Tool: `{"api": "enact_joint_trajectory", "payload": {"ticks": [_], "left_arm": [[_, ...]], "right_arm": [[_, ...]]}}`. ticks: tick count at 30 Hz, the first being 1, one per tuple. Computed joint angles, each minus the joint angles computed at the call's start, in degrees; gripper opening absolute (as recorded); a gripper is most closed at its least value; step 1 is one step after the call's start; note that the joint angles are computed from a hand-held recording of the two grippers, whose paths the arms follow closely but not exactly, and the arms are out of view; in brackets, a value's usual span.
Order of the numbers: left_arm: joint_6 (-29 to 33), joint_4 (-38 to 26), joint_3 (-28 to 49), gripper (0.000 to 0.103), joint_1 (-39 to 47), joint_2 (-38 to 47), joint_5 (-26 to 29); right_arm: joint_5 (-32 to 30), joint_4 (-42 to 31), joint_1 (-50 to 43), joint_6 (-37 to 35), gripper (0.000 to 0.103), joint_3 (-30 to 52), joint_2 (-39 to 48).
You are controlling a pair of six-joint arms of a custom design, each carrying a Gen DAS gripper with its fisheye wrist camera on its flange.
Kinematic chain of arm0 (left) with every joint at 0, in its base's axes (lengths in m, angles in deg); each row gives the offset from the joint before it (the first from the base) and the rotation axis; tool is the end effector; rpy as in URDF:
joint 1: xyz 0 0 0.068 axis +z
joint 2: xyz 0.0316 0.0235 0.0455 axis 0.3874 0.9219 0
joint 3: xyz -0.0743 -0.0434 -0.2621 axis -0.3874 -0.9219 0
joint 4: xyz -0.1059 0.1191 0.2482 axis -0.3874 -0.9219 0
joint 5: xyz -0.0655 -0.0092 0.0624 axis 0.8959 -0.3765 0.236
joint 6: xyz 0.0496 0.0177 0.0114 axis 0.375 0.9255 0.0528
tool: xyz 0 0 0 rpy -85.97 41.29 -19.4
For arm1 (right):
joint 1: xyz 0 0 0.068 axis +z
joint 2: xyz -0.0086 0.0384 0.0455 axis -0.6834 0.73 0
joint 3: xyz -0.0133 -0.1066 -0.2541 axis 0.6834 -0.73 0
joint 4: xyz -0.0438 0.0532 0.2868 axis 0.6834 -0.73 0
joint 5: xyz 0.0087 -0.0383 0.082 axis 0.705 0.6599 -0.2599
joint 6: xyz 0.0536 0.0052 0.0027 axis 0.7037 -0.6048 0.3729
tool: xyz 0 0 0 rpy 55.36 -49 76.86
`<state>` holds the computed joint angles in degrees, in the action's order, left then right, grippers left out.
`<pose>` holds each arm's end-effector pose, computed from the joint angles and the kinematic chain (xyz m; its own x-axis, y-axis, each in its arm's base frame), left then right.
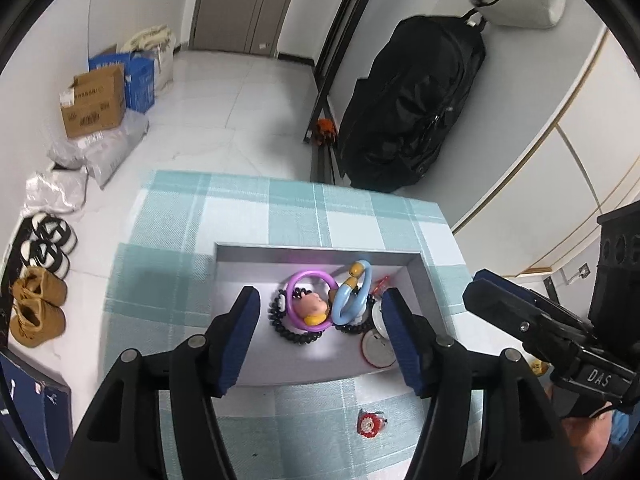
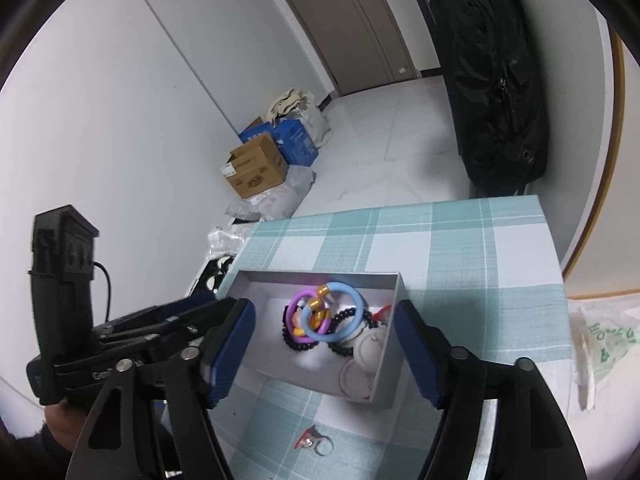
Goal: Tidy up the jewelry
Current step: 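Move the left gripper to the small yellow charm and close on it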
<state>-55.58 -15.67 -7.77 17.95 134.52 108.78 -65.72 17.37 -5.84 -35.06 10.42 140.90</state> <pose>0.1956 -0.0298 0.1388 -0.8121 0.0599 -0.5804 0.2873 0.9068 -0.3085 0.1798 0.1356 0.1055 -0.7425 0.1667 -0.6487 -0.1916 0.8752 0.4443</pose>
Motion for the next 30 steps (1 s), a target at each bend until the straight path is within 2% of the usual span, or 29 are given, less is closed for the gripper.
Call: {"api": "enact_joint_trajectory", "payload": {"ticks": [4,12,16,20,25,30], "left_arm": [[1.02,-0.49,-2.04,0.066,1.33,-4.77,-0.42],[1.63,-3.08,-5.74,0.07,6.04,-12.87,3.06],[3.09,-8.4,-7.76,0.077,8.54,-20.13,6.23],[5.83,-16.51,-9.64,0.08,9.38,-28.75,7.23],[8.35,-25.51,-10.29,0.081,5.55,-34.68,4.95],[7.3,-31.13,-11.43,0.081,-0.57,-39.92,0.81]], "right_arm": [[1.62,-1.2,1.38,-0.09,0.078,-0.68,-1.9],[5.86,-4.06,5.73,0.83,0.084,-3.66,-8.54],[8.84,-6.96,8.48,2.1,0.088,-5.14,-11.99],[9.34,-10.13,9.69,4.33,0.093,-6.97,-15.81],[9.23,-13.08,10.51,6.68,0.098,-8.81,-19.04],[9.27,-13.33,12.16,7.79,0.1,-8.49,-16.2]]}}
